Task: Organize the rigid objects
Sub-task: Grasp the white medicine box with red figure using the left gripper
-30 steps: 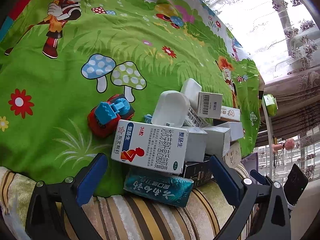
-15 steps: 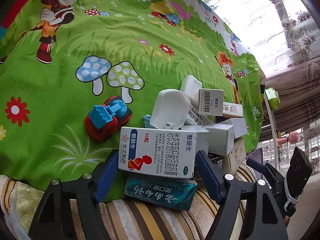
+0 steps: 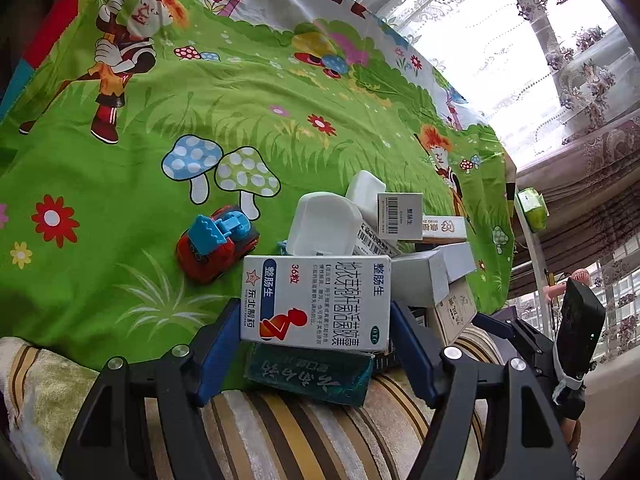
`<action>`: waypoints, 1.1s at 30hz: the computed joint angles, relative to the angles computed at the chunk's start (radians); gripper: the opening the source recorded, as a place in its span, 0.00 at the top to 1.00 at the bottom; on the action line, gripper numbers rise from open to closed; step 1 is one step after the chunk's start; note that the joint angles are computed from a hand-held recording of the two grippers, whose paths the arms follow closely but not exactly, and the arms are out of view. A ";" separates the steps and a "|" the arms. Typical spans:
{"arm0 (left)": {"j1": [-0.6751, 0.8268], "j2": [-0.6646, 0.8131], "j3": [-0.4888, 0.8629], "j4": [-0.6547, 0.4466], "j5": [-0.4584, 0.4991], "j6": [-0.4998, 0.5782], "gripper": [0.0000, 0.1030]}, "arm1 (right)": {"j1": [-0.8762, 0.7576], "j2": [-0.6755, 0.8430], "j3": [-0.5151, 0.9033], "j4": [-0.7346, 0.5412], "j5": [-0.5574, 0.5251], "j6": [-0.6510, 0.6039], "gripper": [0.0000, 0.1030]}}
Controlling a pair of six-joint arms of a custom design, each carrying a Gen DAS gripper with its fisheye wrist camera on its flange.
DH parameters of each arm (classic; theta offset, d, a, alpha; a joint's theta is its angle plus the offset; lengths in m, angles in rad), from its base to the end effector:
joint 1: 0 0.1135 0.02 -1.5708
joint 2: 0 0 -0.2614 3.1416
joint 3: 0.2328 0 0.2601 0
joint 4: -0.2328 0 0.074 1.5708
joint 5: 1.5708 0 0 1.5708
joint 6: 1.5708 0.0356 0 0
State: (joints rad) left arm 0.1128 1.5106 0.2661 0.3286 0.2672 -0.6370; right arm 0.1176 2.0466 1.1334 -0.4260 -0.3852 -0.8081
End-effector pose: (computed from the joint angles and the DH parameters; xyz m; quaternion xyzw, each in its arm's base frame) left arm 0.2080 0.0141 0.0680 -0.3038 0.8889 -0.2044 0.2752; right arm 0.3624 0.0563 0.0781 -0.4551 0.8625 0.1405 0.1711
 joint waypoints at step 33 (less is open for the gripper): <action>-0.203 -0.257 -0.113 0.005 -0.200 -0.098 0.29 | 0.046 -0.001 -0.015 0.100 0.058 -0.004 0.00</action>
